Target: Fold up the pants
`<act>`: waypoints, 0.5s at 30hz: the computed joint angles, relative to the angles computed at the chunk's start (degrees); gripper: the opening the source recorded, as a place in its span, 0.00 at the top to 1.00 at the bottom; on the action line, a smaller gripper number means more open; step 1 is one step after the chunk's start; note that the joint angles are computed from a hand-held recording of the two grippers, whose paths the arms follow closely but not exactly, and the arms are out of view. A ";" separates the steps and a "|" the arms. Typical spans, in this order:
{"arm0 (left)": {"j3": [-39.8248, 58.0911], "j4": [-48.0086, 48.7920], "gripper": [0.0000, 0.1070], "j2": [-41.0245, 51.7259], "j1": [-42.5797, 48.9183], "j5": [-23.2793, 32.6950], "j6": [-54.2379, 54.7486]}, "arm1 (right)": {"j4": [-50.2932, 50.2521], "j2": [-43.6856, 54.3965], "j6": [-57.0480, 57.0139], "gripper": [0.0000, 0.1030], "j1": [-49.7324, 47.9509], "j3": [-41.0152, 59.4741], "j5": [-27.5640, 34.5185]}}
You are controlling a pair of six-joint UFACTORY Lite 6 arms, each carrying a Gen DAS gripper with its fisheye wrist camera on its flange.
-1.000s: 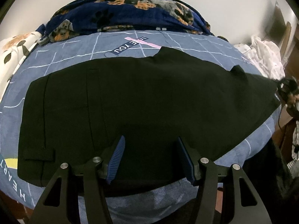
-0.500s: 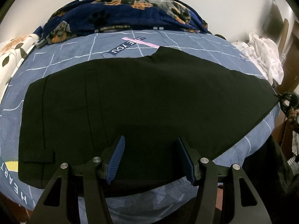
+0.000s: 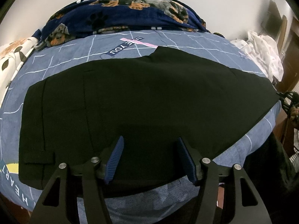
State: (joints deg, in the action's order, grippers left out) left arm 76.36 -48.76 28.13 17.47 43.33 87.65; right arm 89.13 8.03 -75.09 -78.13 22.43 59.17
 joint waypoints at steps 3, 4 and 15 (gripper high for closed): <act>-0.55 -0.15 0.39 -0.34 -0.35 -0.41 0.48 | -1.26 1.78 -0.62 0.93 -0.75 1.19 1.05; -0.83 -0.25 0.39 -0.52 -0.39 -0.62 0.77 | -1.77 1.81 -0.70 0.93 -1.33 1.39 1.17; -1.32 -0.84 0.35 -0.79 -0.50 -0.56 0.96 | -9.72 0.50 -0.85 0.70 -28.22 2.67 9.38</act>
State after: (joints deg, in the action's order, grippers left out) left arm 75.04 -49.61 27.34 16.96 42.77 88.61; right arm 79.41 8.53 -75.94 -106.35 25.10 68.55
